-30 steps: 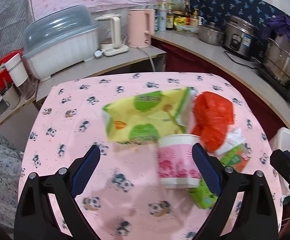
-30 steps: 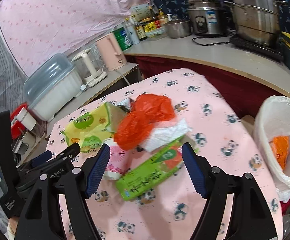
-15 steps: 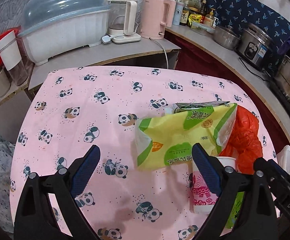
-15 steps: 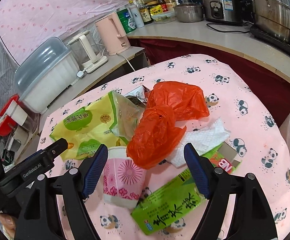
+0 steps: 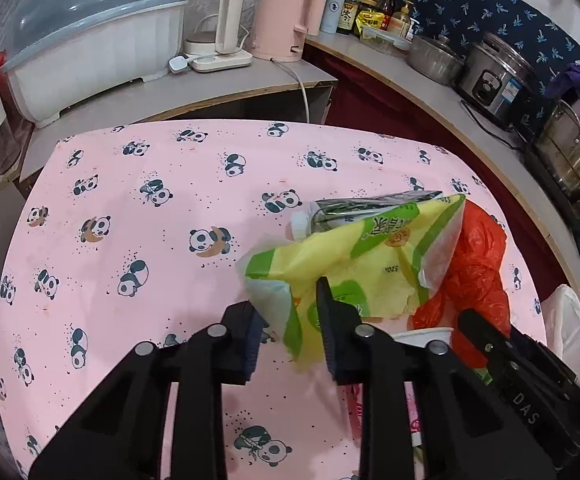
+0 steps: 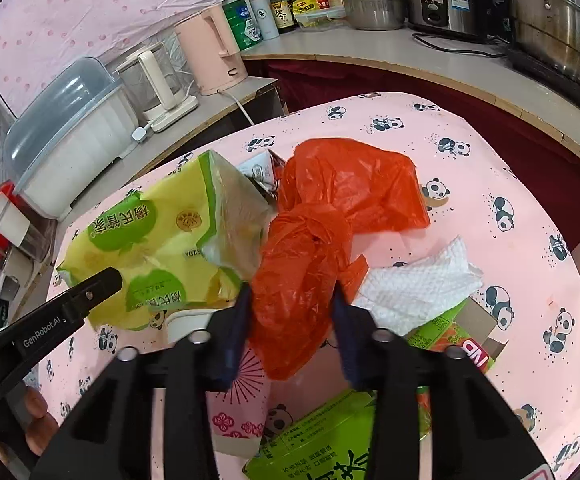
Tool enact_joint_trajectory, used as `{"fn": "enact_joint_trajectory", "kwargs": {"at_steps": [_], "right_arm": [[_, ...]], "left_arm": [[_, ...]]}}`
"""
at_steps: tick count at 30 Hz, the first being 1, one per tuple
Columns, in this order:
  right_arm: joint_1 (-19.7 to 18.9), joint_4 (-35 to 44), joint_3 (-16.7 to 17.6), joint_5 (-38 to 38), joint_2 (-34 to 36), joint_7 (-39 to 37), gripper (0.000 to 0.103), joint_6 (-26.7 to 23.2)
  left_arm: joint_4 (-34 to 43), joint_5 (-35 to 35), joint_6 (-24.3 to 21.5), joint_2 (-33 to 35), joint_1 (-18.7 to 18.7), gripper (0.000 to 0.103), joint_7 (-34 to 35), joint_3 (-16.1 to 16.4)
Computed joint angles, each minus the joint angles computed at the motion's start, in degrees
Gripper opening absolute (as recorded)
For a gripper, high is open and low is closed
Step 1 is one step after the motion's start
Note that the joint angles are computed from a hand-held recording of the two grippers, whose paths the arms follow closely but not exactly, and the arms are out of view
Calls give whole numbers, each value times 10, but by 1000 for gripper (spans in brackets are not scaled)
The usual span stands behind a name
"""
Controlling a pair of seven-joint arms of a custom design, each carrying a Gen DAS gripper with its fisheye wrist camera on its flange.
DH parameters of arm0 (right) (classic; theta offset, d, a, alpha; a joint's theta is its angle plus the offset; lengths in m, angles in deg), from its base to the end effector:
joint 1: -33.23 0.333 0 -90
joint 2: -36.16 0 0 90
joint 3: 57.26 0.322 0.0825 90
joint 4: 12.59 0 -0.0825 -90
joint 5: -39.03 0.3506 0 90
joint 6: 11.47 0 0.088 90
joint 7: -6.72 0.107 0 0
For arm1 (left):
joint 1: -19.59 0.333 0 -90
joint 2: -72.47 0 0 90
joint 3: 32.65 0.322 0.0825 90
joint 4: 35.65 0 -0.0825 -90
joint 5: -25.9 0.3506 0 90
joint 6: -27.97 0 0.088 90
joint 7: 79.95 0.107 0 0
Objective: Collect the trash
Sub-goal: 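Grasp the orange plastic bag with the right gripper while the left grasps the yellow-green tissue pack, then carry both items over the white bin and open both grippers to drop them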
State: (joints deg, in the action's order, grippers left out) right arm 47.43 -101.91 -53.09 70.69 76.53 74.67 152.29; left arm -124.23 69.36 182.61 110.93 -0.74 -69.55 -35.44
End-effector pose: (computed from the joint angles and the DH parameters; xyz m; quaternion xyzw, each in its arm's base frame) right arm 0.6970 0.1888 0.3185 -0.7280 0.6033 -0.0875 0.3138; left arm 0.6529 -0.2959 0.3282 -0.7880 0.5285 -0.2481 0.1951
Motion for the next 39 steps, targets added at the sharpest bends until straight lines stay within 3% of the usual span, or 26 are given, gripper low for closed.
{"fn": "enact_joint_trajectory", "kwargs": {"at_steps": [2,5,13,19,27,39], "right_arm": [[-11,-12,12,12,-10,-14,23,10],[-25,-34,28,32,-28,-38,21,24],[-81,-94,88,130,-96,-151,19,63],[-117,-126,112,241,-149,-251,19,75],[-137,-160,88,369,-205,-350,19,55],[-138,-222,3,488,-267,-453,19,22]], "left_arm": [[-1,10,-3,-4,-9,18,-9,6],[-2,33,-12,-15,-25,16,-26,15],[-6,91,-24,-55,-48,13,-76,16],[13,124,-46,-71,-65,13,-92,4],[79,124,-85,-50,-95,13,-56,-16],[275,57,-153,62,-169,14,69,-19]]}}
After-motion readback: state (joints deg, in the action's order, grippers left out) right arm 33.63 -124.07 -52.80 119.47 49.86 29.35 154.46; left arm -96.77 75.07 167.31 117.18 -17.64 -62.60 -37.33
